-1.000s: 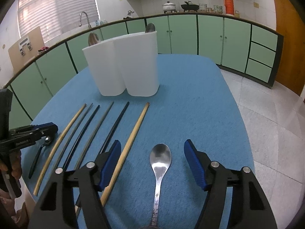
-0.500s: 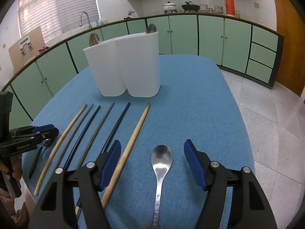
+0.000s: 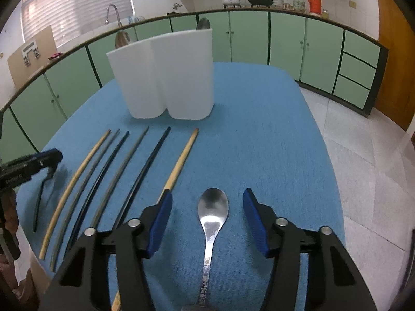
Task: Organize utensils
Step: 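Grasp the black plastic spoon with the left tool while the right tool grasps the remaining silver spoon, then carry both spoons over the white holder and release them inside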
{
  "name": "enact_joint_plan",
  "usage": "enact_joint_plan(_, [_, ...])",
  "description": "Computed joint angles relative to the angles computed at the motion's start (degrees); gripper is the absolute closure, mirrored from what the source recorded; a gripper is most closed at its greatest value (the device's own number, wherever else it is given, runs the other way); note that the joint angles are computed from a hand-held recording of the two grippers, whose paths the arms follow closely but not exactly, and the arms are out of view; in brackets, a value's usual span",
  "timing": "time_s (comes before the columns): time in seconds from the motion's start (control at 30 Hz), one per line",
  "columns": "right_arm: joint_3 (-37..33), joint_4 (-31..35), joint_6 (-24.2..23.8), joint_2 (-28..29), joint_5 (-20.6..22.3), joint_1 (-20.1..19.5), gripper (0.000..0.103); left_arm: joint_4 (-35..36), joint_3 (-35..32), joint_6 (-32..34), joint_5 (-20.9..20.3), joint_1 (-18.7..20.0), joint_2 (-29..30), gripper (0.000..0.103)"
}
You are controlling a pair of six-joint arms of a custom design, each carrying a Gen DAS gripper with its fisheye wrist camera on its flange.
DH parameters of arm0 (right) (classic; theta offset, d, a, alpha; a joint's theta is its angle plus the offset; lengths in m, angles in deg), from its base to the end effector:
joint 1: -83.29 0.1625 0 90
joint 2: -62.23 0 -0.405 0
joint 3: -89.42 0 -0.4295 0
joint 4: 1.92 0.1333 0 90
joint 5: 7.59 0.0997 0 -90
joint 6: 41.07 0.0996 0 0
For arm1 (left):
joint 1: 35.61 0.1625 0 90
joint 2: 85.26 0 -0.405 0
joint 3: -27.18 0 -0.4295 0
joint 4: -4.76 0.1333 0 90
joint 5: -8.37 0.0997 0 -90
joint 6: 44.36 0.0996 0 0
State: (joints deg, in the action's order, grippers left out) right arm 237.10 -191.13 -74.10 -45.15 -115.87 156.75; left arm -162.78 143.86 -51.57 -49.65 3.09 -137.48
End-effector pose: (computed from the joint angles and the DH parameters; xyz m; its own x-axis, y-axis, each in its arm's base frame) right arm 0.0013 -0.3541 0.3078 -0.7792 0.1727 0.6026 -0.3312 0.7027 -0.6297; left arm -0.3125 -0.4888 0.0353 -0.7144 0.5060 -0.4834 0.6759 0.6779 -0.2893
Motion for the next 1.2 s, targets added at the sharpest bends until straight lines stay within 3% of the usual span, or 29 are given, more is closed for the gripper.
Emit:
enact_joint_plan(0.37, [-2.9,4.5,2.6,1.8,-1.9,0.0,0.056,-0.9,-1.0,0.4,0.4,0.6,0.6,0.071])
enact_joint_plan(0.5, [-3.4,4.4,2.6,2.6,-4.4,1.1,0.074,-1.8,-1.0,0.8,0.2,0.5,0.4,0.071])
enact_joint_plan(0.57, [-3.5,5.0,2.9,2.4,-4.4,1.1,0.077,-2.4,-0.9,1.1,0.2,0.4,0.3,0.071])
enact_joint_plan(0.97, [-3.0,1.1,2.0,4.5,-7.9,2.9,0.078,-3.6,-1.0,1.9,0.0,0.2,0.3,0.071])
enact_joint_plan(1.2, [-1.9,-2.9,-0.3,2.2,-6.1,4.8,0.078,-5.2,-0.9,2.5,-0.2,0.0,-0.4,0.071])
